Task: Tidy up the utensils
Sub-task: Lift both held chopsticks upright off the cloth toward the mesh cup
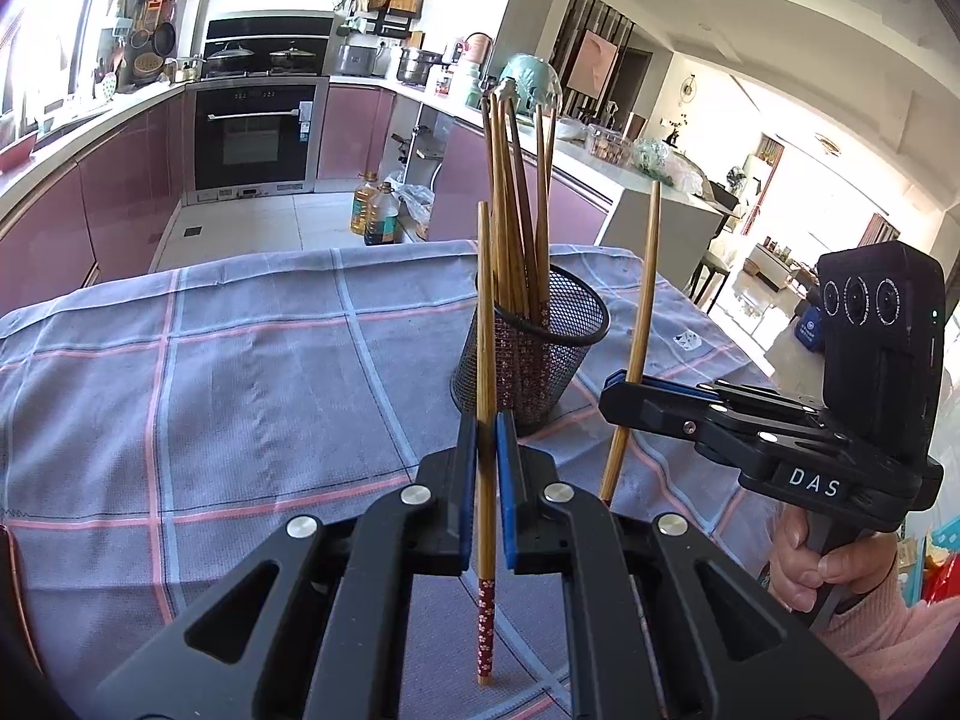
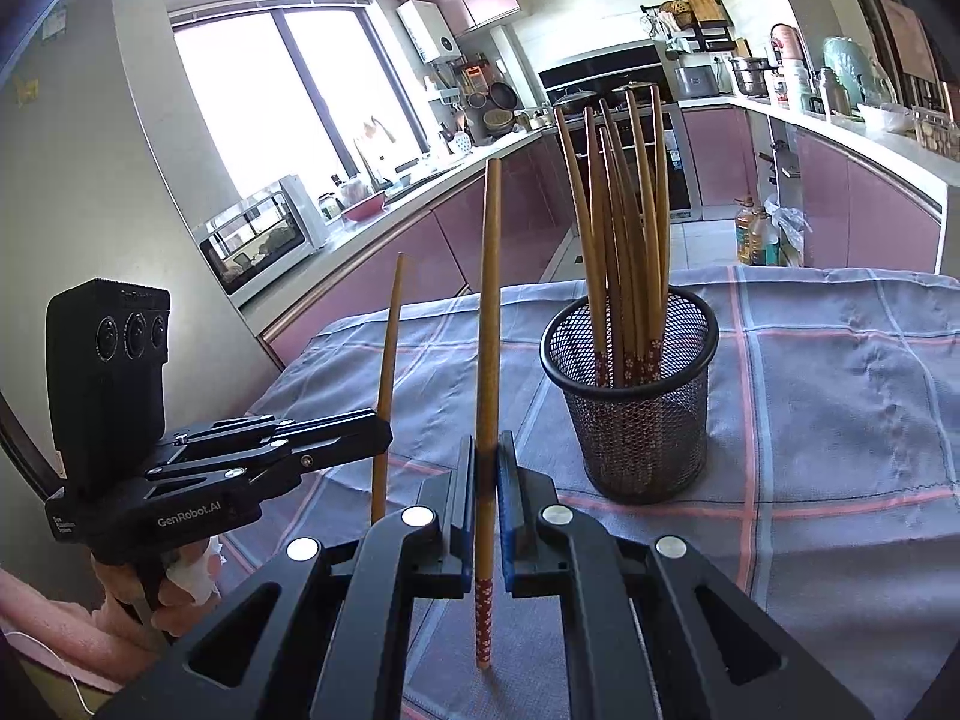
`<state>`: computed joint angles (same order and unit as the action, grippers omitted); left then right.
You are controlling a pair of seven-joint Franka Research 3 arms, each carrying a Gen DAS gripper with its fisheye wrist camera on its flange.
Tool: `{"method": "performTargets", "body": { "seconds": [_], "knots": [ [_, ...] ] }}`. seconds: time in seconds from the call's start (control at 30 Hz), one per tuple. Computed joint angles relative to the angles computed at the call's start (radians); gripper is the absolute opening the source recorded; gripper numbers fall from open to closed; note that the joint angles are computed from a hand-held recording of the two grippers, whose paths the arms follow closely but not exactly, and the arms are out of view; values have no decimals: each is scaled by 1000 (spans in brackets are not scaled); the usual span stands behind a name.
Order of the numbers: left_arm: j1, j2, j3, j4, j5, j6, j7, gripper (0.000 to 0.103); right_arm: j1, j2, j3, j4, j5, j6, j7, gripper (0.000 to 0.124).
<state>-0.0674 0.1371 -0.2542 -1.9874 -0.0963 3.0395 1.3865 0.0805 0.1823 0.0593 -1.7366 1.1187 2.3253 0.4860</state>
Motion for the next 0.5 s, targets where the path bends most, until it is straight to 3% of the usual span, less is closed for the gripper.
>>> {"method": "performTargets", "body": {
  "seconds": [0.5],
  "knots": [
    [2,-10,-6,-4,-8,23,6,7,1,-11,0,3,18,18,-10,6]
  ]
}}
